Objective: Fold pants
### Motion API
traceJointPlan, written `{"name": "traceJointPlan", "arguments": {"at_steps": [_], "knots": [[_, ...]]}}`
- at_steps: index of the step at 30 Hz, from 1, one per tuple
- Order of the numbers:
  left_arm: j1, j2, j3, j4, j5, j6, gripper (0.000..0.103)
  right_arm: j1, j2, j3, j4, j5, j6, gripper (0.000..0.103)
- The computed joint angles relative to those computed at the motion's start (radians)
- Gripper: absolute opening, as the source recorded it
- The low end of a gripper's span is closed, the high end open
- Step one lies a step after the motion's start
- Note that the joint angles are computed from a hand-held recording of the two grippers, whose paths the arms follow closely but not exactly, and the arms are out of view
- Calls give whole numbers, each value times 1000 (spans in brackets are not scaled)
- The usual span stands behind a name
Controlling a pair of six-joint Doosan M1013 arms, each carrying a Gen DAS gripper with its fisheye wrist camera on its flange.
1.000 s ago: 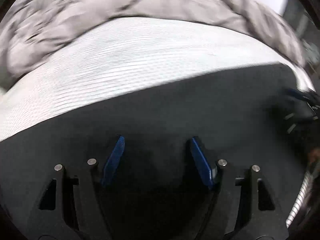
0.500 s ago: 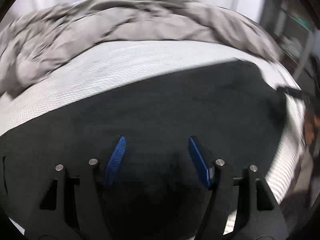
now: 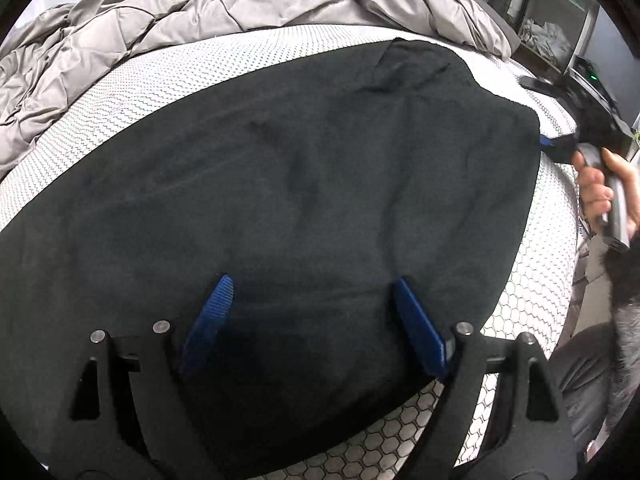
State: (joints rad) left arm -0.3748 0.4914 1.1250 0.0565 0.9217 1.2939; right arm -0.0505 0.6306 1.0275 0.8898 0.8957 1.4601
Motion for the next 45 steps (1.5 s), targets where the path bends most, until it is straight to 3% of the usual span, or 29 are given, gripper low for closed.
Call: {"name": "traceJointPlan", "arguments": {"at_steps": [1,3,4,5,8,11,13,16,18,19,20,21,23,25,26,28,30,31,33,34,38,42,45], "knots": [[0,-7,9,3,-7,-5,81,4,16,-17,43,8,-11,93],[12,-8,9,-7,-12,3,81,19,38,-50,46,21,-7,69],[17,-14,16,-8,-17,3,81,31,44,-65,15,14,8,45],[23,-24,28,-13,-27,2,81,45,46,-80,-40,-2,32,30],[44,-59,70,-8,-59,-26,81,94,31,-110,-310,-77,145,26],[70,-90,108,7,-87,-91,81,130,-8,-88,-361,-161,75,24],[93,-116,141,17,-117,-135,81,151,-14,-103,-241,-142,-98,24],[128,-159,198,66,-163,-243,81,206,2,-155,-49,-10,-394,27],[147,-182,230,110,-189,-341,81,257,54,-248,-35,194,-496,43],[155,-192,245,129,-202,-389,81,276,72,-277,-58,262,-528,65],[167,-207,267,133,-227,-437,81,302,93,-317,-128,345,-551,72],[177,-214,279,120,-246,-456,81,323,99,-331,-201,391,-572,71],[198,-228,300,66,-283,-455,81,334,81,-301,-237,401,-619,72],[207,-228,298,3,-295,-402,81,306,62,-268,-165,384,-635,76],[207,-222,291,-34,-293,-356,81,288,54,-251,-127,357,-623,83],[196,-197,256,-118,-254,-227,81,261,16,-175,-113,241,-584,86],[173,-164,212,-131,-172,-129,81,266,9,-155,-289,127,-418,86],[152,-140,175,-70,-86,-109,81,277,13,-160,-386,121,-347,86],[120,-116,145,31,-13,-126,77,293,64,-220,-521,197,-272,86],[123,-118,150,10,-27,-126,76,299,76,-232,-550,224,-267,86],[196,-142,209,-383,-156,34,73,299,69,-212,-521,221,-346,86],[242,-97,189,-639,-125,125,66,288,54,-183,-488,229,-358,86],[263,-68,171,-737,-125,134,37,289,73,-207,-473,251,-347,86]]}}
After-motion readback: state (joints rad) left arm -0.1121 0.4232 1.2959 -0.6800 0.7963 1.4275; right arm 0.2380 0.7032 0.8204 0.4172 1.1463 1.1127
